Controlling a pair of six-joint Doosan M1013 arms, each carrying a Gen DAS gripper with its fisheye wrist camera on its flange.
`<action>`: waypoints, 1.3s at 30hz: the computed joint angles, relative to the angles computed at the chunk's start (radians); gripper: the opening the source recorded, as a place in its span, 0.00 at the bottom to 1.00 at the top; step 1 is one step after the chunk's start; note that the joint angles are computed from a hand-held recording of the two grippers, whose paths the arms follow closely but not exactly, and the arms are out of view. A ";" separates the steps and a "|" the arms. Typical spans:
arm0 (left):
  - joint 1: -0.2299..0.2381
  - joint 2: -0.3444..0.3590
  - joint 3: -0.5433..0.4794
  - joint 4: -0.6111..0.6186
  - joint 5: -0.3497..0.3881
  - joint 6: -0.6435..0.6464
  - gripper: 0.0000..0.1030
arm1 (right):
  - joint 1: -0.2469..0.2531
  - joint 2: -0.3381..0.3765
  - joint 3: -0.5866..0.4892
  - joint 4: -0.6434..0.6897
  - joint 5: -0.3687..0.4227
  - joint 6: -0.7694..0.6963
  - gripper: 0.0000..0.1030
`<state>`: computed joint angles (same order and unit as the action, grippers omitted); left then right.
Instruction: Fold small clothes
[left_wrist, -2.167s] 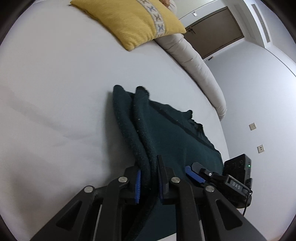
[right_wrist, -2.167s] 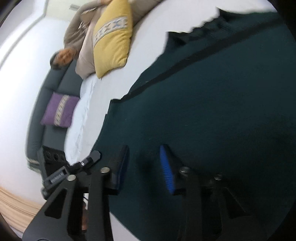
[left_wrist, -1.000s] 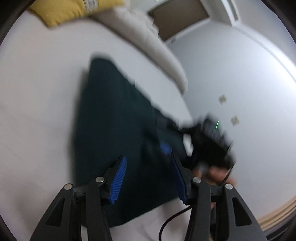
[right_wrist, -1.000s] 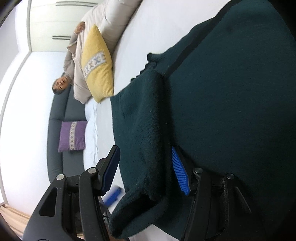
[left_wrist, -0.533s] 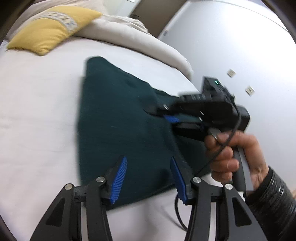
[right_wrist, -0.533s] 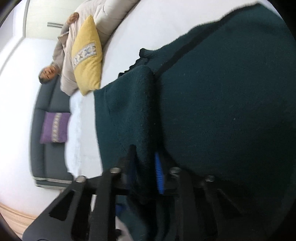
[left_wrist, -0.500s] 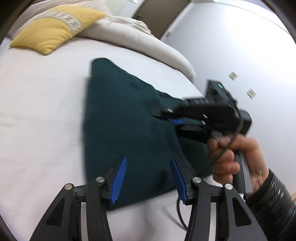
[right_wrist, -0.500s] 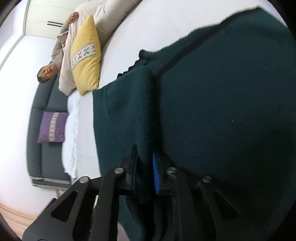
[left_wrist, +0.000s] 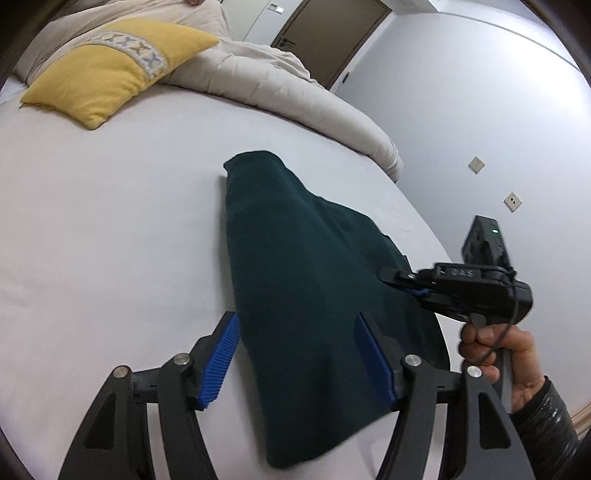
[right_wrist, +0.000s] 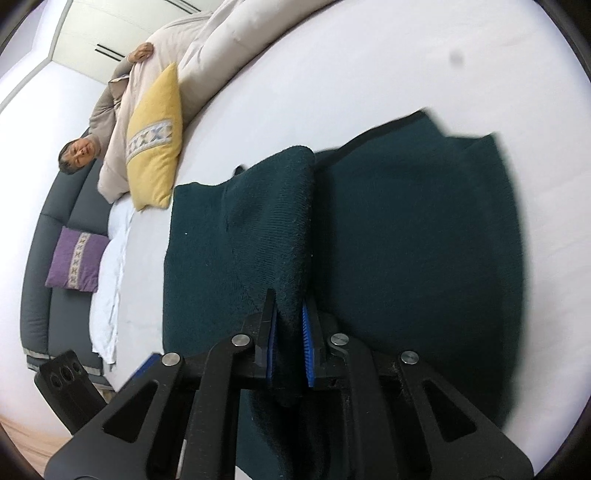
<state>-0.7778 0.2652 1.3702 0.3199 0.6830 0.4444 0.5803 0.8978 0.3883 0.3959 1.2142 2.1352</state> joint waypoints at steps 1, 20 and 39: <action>0.003 0.013 -0.019 -0.008 0.004 0.009 0.65 | -0.005 -0.006 0.004 -0.011 0.012 -0.001 0.10; -0.004 0.141 -0.220 -0.039 0.096 0.145 0.65 | -0.076 -0.186 0.309 -0.009 -0.094 -0.069 0.09; -0.011 0.214 -0.324 -0.046 0.212 0.262 0.66 | -0.062 -0.269 0.433 -0.236 -0.212 0.050 0.33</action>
<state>-0.7890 0.4795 1.0463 0.2736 0.8955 0.7059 0.5180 0.6284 0.8216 0.1598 1.0024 2.1854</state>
